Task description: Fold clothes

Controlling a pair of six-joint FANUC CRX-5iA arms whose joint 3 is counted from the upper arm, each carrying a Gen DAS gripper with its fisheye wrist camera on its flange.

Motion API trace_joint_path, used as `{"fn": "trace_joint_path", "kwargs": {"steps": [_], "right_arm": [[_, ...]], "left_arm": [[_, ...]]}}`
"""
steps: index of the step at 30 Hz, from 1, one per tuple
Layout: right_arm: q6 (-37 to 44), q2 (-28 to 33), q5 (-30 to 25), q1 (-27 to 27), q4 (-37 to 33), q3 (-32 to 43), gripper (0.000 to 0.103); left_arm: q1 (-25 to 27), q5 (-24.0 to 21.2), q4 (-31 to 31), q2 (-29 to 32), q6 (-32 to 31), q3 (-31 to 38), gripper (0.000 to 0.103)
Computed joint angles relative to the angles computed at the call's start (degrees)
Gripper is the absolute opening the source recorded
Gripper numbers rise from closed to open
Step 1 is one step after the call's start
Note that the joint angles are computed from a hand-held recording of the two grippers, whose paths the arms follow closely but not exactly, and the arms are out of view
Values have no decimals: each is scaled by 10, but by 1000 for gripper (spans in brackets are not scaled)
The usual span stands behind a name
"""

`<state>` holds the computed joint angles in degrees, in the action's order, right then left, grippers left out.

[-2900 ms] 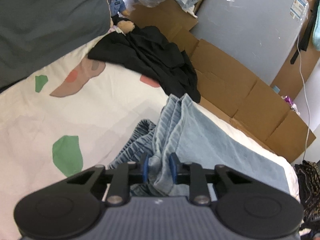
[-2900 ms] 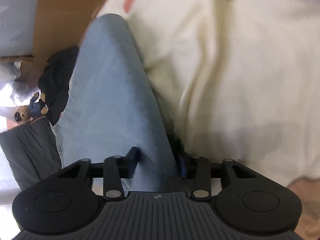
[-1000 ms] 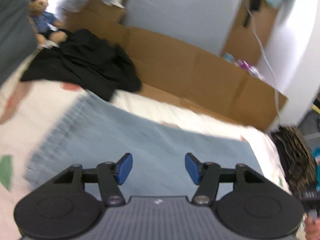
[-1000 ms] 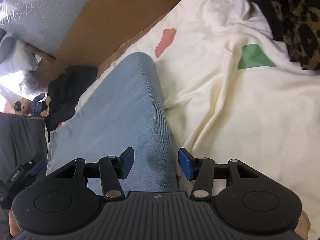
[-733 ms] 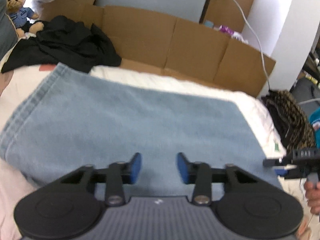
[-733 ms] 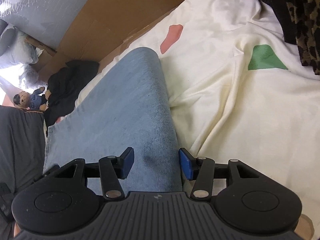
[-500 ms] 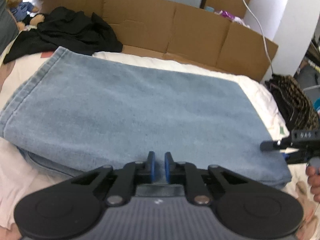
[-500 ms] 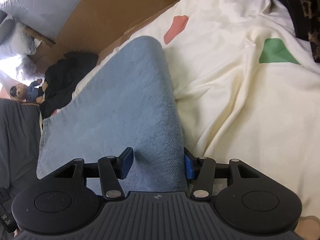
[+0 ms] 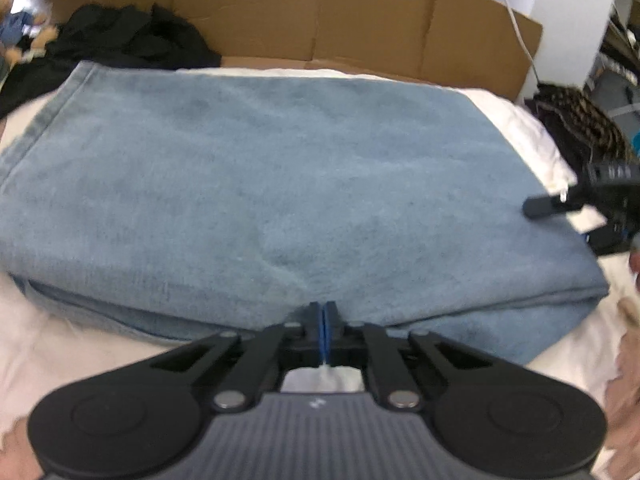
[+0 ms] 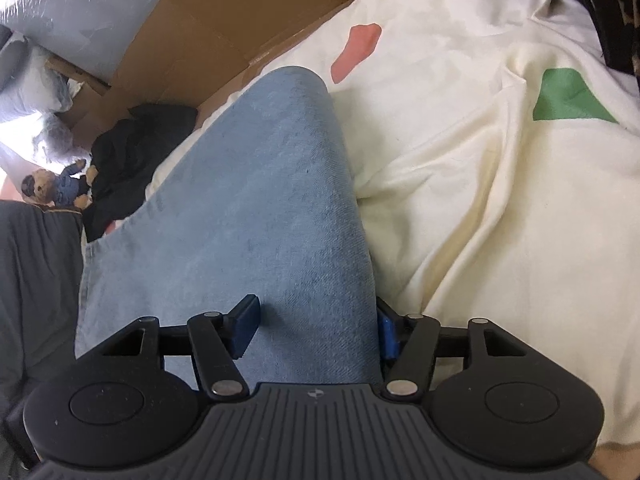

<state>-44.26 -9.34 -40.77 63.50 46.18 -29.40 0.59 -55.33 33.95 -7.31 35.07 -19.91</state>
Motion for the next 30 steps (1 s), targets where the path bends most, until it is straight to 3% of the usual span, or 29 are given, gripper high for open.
{"fn": "trace_joint_path", "kwargs": {"steps": [2,5,8,15,30], "right_arm": [[-21,-7,22,-10,13,-14,65],[-55,-16,51,-24,36,-35,65],[-59,-21,60,-28,40,-40,65],[-37,-19,60,-28,35,-35,64],[81,3,60,-62,-37,8,64]], "left_arm": [[-2,-1,-9,-3,5,4,3],[7,-41,-10,10,33,31,3],[18,-42,12,1,17,37,6],[12,-17,41,33,20,82,7],[-77,51,28,179,87,217,7]]}}
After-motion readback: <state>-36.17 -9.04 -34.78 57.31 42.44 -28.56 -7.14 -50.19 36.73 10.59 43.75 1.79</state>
